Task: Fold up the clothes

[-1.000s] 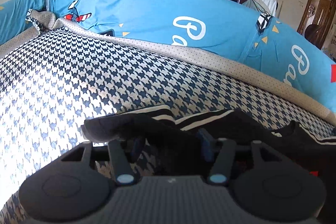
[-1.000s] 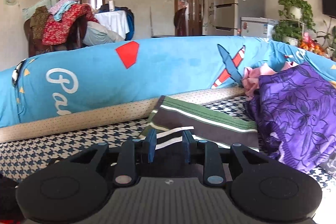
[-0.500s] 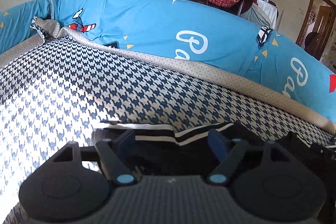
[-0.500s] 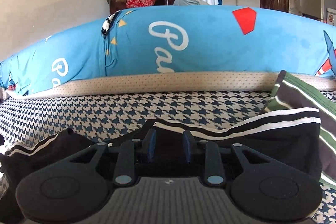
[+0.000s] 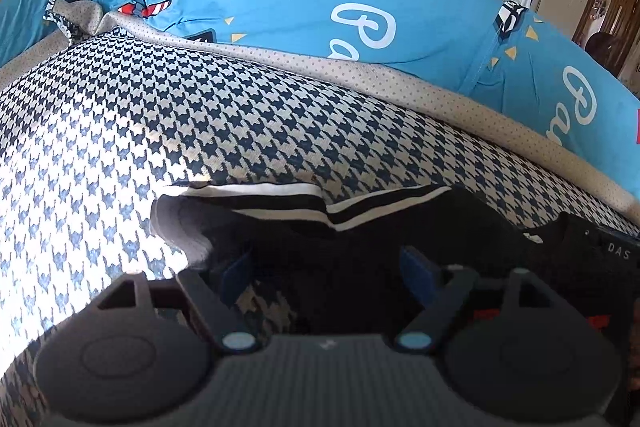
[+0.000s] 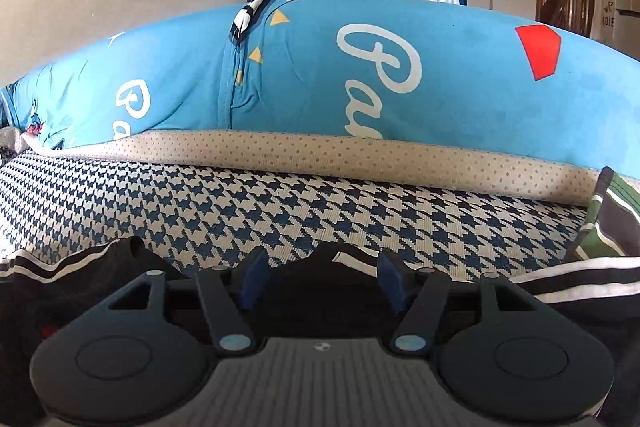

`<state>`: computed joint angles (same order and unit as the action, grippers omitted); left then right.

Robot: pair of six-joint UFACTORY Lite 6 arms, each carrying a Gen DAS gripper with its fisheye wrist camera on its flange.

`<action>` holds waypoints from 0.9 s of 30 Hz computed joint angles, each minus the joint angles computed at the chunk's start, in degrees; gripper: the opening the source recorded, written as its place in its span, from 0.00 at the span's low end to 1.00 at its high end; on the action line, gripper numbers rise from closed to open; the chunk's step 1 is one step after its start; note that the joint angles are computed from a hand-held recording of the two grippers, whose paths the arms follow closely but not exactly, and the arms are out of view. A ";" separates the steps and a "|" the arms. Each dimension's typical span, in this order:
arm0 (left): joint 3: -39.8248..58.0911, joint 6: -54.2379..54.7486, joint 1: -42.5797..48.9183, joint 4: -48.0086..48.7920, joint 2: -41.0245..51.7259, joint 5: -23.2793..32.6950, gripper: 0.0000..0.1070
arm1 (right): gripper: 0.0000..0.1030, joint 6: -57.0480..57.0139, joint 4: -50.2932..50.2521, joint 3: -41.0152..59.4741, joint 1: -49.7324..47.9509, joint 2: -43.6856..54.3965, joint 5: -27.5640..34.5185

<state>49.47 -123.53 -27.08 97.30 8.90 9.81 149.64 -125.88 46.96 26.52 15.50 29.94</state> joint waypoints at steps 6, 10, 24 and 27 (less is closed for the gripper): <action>0.31 1.66 -0.27 -1.60 1.05 -0.38 0.75 | 0.66 -1.44 -0.19 3.22 -1.42 5.21 -0.93; 0.13 0.17 -0.80 0.12 1.15 -0.18 0.75 | 0.41 -4.13 0.86 3.74 -0.58 5.66 -0.14; -0.34 -5.61 -2.49 6.44 0.31 5.61 0.78 | 0.07 -7.90 5.79 5.98 1.97 6.21 12.71; 0.14 -5.46 -2.41 5.99 0.35 6.31 0.79 | 0.07 -2.81 6.11 6.16 1.38 4.86 17.33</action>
<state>49.61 -128.99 -29.49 103.30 9.25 16.12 146.83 -119.77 53.12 27.90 20.37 47.27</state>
